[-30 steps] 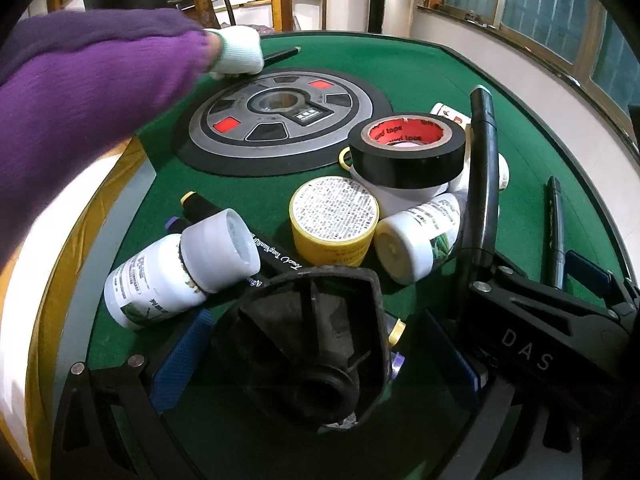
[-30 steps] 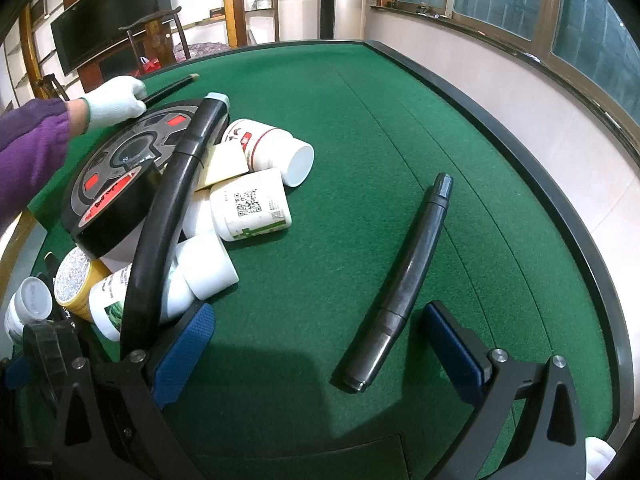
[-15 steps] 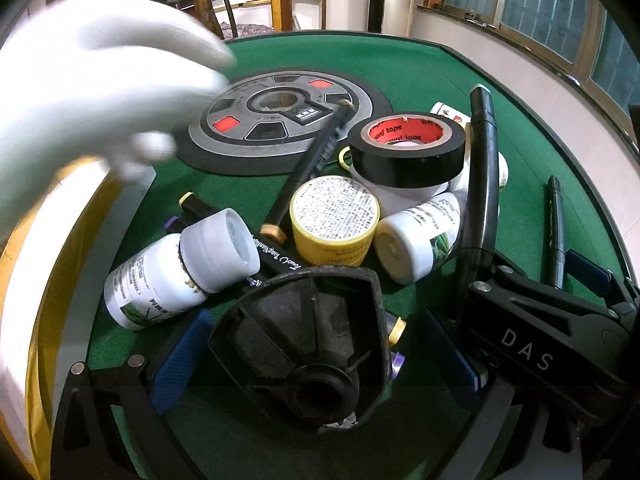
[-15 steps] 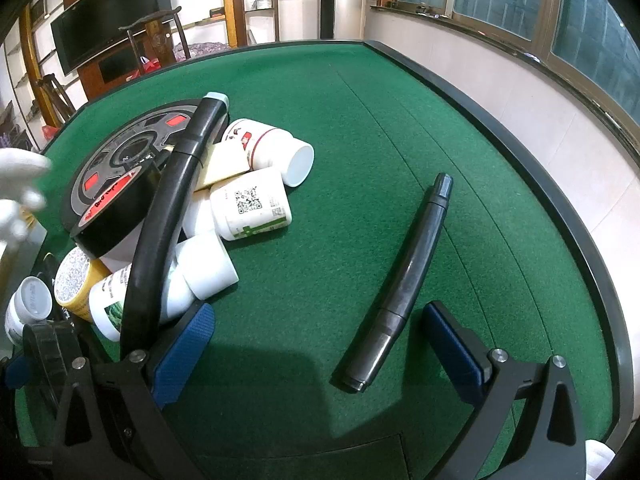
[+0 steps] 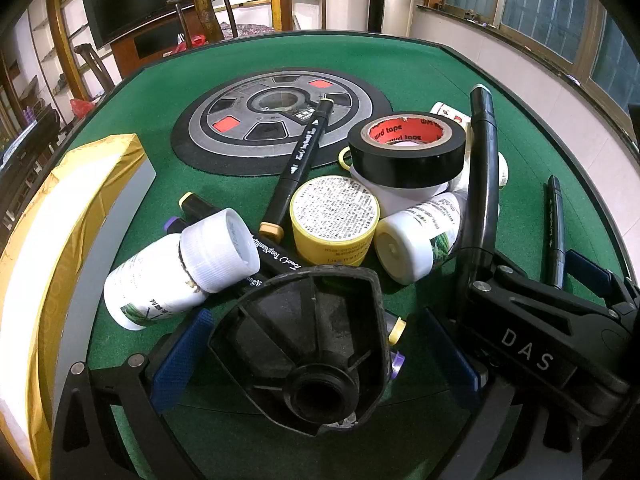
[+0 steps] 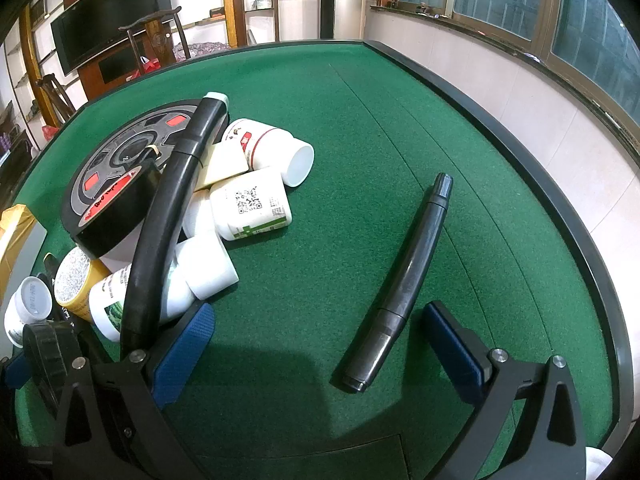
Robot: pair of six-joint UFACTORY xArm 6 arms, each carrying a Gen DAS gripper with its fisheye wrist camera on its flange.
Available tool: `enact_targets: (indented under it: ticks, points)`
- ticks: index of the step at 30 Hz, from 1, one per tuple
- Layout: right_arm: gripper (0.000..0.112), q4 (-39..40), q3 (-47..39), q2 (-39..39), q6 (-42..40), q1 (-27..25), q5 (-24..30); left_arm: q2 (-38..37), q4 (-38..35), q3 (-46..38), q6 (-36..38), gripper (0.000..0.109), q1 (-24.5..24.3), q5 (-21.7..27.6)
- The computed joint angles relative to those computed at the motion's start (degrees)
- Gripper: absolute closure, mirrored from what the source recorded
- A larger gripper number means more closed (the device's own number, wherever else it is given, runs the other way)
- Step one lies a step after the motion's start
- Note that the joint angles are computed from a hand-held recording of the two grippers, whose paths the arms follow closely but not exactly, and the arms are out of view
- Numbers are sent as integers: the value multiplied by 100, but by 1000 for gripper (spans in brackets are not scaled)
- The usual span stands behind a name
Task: Organize rigid objects
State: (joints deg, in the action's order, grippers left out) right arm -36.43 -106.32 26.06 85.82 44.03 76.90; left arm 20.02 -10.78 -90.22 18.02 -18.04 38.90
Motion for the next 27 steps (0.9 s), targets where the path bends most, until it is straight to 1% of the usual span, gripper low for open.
enact_targets:
  ticks: [10, 14, 15, 21, 23, 27]
  points:
    - [10, 0, -3, 2, -2, 0, 2, 5, 2, -8, -10, 6, 0, 3]
    - [10, 2, -18, 11, 5, 0, 1, -67, 118, 99, -207, 6, -22, -65]
    - [10, 3, -42, 28, -6, -7, 5, -74, 97, 111, -171, 6, -18, -65]
    - [10, 7, -83, 56, -28, -11, 29, -102, -336, 113, 573, 6, 81, 73]
    - [10, 6, -83, 57, -27, -10, 30, -59, -304, 54, 518, 6, 71, 82]
    - [10, 3, -138, 93, -8, 1, 71, -40, 29, 64, -76, 6, 5, -34]
